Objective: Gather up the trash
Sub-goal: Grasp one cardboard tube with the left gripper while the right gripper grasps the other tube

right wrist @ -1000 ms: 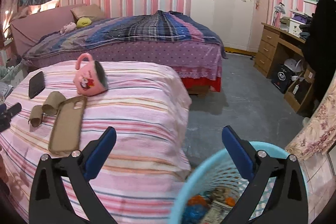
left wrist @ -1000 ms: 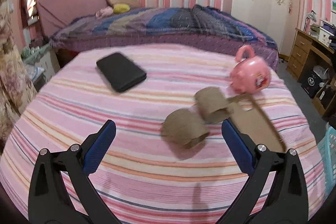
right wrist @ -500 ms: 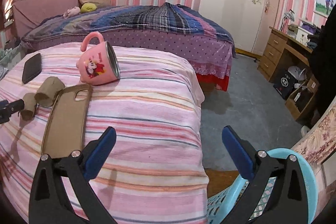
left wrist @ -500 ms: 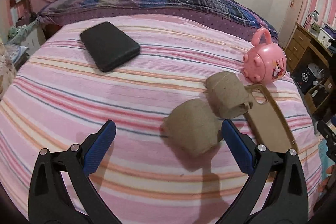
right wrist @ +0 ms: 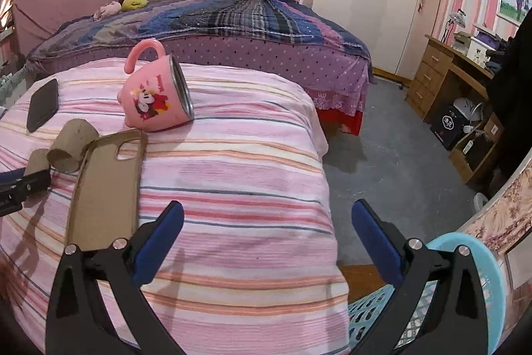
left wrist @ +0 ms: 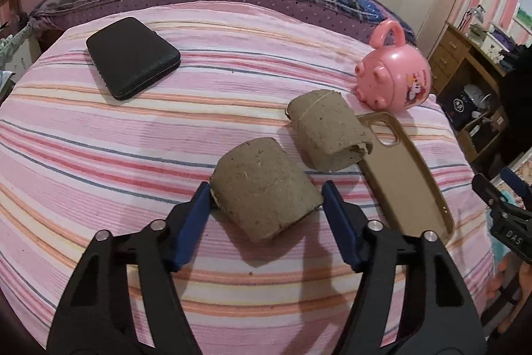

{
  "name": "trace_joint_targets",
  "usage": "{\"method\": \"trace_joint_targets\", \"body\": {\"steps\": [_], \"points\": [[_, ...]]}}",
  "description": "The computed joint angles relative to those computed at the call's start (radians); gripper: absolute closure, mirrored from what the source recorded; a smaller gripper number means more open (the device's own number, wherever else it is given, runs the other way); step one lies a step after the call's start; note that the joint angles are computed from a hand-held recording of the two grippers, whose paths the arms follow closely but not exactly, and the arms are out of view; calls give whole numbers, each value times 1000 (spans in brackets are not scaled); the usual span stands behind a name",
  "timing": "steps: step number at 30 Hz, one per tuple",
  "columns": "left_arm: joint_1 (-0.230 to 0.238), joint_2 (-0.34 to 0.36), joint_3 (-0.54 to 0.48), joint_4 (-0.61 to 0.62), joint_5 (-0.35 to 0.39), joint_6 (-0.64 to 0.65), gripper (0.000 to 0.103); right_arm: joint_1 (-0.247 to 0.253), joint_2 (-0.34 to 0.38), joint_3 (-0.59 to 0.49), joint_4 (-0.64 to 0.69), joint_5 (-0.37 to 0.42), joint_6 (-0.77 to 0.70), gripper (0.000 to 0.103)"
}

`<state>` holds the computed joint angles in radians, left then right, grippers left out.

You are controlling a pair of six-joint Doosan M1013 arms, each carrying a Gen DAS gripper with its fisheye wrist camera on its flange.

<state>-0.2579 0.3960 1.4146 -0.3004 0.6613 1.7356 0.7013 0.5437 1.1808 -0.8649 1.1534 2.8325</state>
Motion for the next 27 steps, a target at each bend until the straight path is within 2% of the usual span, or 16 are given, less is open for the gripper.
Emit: {"method": "trace_joint_targets", "body": {"steps": [3, 10, 13, 16, 21, 25, 27], "points": [[14, -7, 9, -49, -2, 43, 41, 6, 3, -2, -14, -21, 16, 5], [45, -39, 27, 98, -66, -51, 41, 21, 32, -50, -8, -145, 13, 5], [60, -48, 32, 166, -95, -100, 42, 20, 60, -97, 32, -161, -41, 5], [77, -49, 28, 214, -106, -142, 42, 25, 117, -191, 77, -138, -153, 5], [108, -51, 20, 170, -110, -127, 42, 22, 213, -354, 165, -89, -295, 5], [112, -52, 19, 204, -110, -162, 42, 21, 271, -453, 205, -39, -381, 6], [113, -56, 23, 215, -117, -173, 41, 18, 302, -506, 238, -11, -435, 18]]}}
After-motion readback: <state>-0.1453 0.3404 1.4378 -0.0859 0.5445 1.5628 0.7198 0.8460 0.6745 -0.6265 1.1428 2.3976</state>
